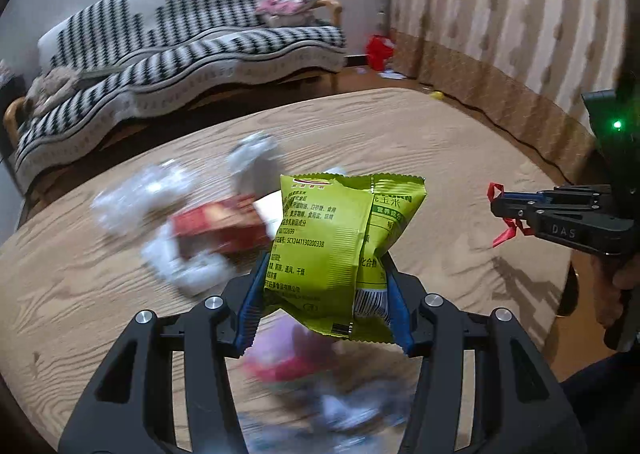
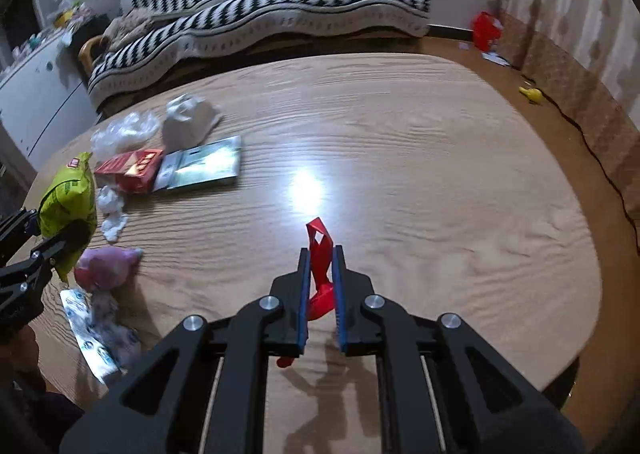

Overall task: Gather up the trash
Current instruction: 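Carry both items over the black bin and open both tools to drop them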

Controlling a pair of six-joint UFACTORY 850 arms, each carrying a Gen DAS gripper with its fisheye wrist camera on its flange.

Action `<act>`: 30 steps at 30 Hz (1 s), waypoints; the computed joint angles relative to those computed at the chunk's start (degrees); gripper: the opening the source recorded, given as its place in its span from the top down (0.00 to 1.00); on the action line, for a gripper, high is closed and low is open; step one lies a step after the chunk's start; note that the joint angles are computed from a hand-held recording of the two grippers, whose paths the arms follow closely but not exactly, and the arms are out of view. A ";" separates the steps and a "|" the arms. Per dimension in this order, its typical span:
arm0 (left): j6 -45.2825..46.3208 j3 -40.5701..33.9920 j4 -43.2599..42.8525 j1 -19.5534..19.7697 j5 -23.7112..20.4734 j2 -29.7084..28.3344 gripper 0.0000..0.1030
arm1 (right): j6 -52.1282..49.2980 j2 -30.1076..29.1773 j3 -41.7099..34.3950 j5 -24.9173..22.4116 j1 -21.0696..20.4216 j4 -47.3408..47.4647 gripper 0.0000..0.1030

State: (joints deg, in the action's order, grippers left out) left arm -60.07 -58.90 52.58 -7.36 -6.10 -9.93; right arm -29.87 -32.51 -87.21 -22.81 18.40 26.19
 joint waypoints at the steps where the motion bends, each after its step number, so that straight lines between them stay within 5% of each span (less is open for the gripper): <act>1: -0.35 -0.91 0.22 -1.06 -0.08 -0.64 0.50 | -0.90 0.59 0.71 0.14 -0.94 0.92 0.89; 10: 25.24 -13.55 -25.71 -11.46 -0.89 -10.79 0.50 | -8.82 4.65 6.65 1.07 -13.37 10.61 0.89; 18: 59.59 -27.82 -58.31 -21.20 -3.62 -22.60 0.50 | -9.61 4.19 9.21 1.89 -25.56 13.24 0.89; 30: 73.37 -49.90 -70.43 -28.39 -13.45 -41.28 0.50 | -0.92 -2.99 5.52 -1.33 -36.64 5.98 0.89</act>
